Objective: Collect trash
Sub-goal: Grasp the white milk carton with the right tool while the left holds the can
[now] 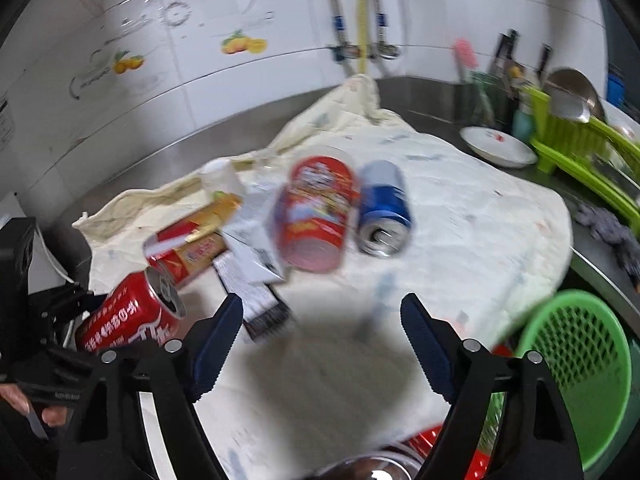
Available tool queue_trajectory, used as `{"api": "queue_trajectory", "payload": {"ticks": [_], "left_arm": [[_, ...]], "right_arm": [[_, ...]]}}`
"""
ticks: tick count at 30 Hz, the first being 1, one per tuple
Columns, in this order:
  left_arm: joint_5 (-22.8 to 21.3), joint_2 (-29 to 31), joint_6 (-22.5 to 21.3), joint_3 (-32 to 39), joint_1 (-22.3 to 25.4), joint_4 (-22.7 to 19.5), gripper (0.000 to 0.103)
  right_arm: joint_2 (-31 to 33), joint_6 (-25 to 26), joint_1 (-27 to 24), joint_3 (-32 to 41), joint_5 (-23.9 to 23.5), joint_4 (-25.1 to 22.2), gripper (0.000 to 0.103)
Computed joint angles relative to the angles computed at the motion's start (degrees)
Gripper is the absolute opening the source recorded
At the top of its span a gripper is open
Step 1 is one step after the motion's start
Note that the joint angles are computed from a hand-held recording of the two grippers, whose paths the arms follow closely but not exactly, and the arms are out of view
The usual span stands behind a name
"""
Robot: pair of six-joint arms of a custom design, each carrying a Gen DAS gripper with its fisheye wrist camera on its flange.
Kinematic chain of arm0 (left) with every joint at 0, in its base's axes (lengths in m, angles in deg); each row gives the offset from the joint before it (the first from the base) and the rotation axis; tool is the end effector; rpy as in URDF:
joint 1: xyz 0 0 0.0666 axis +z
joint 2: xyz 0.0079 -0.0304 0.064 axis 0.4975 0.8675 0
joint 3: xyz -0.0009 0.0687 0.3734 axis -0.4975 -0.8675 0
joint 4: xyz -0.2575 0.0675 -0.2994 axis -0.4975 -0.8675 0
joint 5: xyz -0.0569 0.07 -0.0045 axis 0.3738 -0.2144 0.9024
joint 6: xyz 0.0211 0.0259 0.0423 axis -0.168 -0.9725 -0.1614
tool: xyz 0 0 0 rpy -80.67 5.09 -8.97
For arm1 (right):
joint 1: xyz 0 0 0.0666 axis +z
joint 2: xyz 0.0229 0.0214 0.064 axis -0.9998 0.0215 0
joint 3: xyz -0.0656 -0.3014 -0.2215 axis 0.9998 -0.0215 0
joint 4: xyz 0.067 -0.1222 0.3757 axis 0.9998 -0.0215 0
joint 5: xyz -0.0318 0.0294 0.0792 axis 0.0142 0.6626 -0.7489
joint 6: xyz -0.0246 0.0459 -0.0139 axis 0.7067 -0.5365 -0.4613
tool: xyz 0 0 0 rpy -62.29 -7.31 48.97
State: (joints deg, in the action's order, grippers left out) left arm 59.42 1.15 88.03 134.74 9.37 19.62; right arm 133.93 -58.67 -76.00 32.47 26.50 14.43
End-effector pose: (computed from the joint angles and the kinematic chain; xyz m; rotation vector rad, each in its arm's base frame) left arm 0.4281 -0.1546 0.4384 0.0168 2.4718 -0.0936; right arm 0.5240 0.1304 0.4691 -0.5671 2.2828 0.4477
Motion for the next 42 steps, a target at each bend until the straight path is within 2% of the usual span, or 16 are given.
{"api": "queue_trajectory", "payload": {"ticks": [5,10,20,28,34,42], "left_arm": [[-0.23,-2.14,0.70,-1.72,1.34,0.40,0.074],[0.30,-3.40,1.20,-3.14,2.36,0.78,0.074],[0.76,-3.98,1.78,-3.68,3.35,1.02,0.074],[1.12,-4.22,2.39,-4.11,3.52,1.23,0.074],[1.38,-4.22,2.67,-4.20,3.64,1.19,0.074],[1.11,-4.38,2.85,-4.08,3.68,1.13,0.074]], "right_arm": [[3.75,1.24,4.14,4.42,2.69,0.16,0.071],[8.34,1.25,6.45,9.51,4.67,-1.80,0.063],[15.31,1.54,9.47,18.31,7.81,-5.64,0.058],[20.10,1.10,11.09,24.35,12.43,-9.22,0.052],[21.28,0.35,11.45,25.51,14.98,-10.14,0.042],[17.43,0.40,10.67,21.01,11.72,-7.65,0.041]]}}
